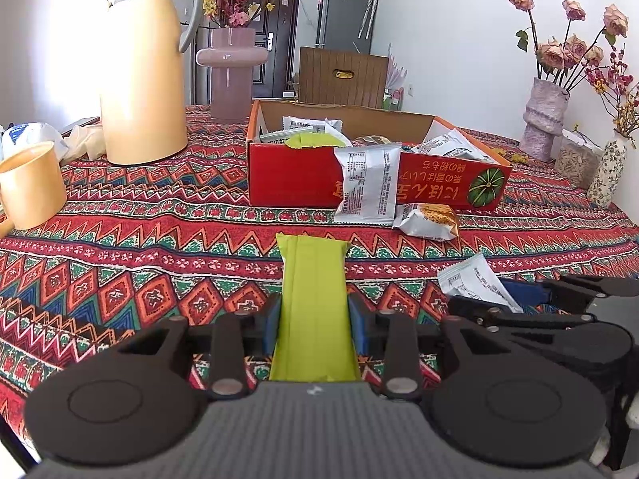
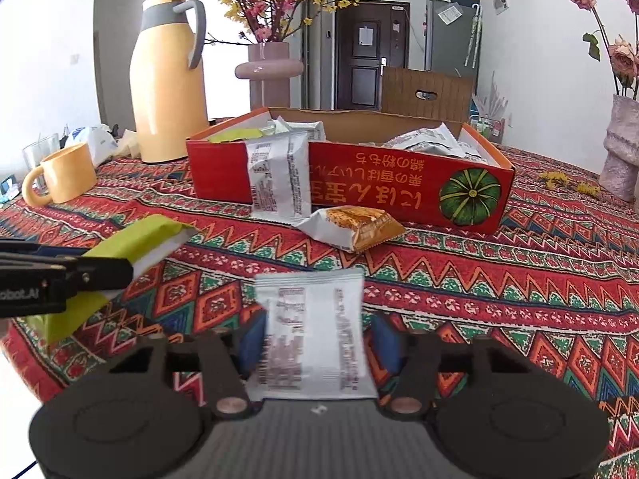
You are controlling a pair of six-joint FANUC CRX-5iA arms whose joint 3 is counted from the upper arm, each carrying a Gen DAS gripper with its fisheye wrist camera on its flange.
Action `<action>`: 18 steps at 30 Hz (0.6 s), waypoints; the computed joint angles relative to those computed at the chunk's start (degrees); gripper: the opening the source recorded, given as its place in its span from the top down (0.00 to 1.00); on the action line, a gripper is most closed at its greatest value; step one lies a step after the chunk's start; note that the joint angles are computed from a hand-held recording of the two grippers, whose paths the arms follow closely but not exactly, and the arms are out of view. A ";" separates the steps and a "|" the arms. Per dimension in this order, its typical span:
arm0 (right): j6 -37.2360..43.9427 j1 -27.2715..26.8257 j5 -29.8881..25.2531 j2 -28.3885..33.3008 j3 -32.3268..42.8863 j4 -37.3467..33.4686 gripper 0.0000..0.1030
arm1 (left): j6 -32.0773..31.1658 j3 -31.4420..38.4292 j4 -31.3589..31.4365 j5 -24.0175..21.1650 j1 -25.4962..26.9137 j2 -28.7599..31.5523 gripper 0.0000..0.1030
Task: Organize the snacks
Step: 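Carry the green bar and white packet over the box with both tools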
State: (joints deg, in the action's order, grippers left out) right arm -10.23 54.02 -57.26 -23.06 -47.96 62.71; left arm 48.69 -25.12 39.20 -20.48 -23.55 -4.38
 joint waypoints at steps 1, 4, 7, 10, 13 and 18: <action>-0.25 0.17 -0.16 -0.03 -0.09 0.25 0.62 | -0.03 0.10 -0.09 0.07 -0.07 0.09 0.66; -1.61 0.21 -0.05 -0.71 -0.72 1.11 0.63 | -0.67 0.22 0.58 0.37 -0.29 0.42 0.66; -2.95 0.12 -0.63 -1.44 -1.33 2.48 0.63 | -1.37 0.44 1.48 1.01 -0.56 0.74 0.66; -3.95 -0.26 -1.35 -2.22 -1.78 4.09 0.63 | -2.47 0.52 2.79 2.11 -1.04 0.90 0.66; -4.52 -1.19 -1.64 -2.94 -2.10 5.65 0.63 | -3.51 0.88 4.02 3.23 -1.62 1.15 0.66; -4.55 -3.80 -1.02 -3.68 -2.16 8.34 0.63 | -3.52 2.19 4.31 4.97 -2.39 1.77 0.66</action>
State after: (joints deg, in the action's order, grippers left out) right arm -14.78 50.22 -58.28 -26.75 -50.13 71.05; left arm 45.17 -22.93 43.51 -15.51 -25.94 -2.61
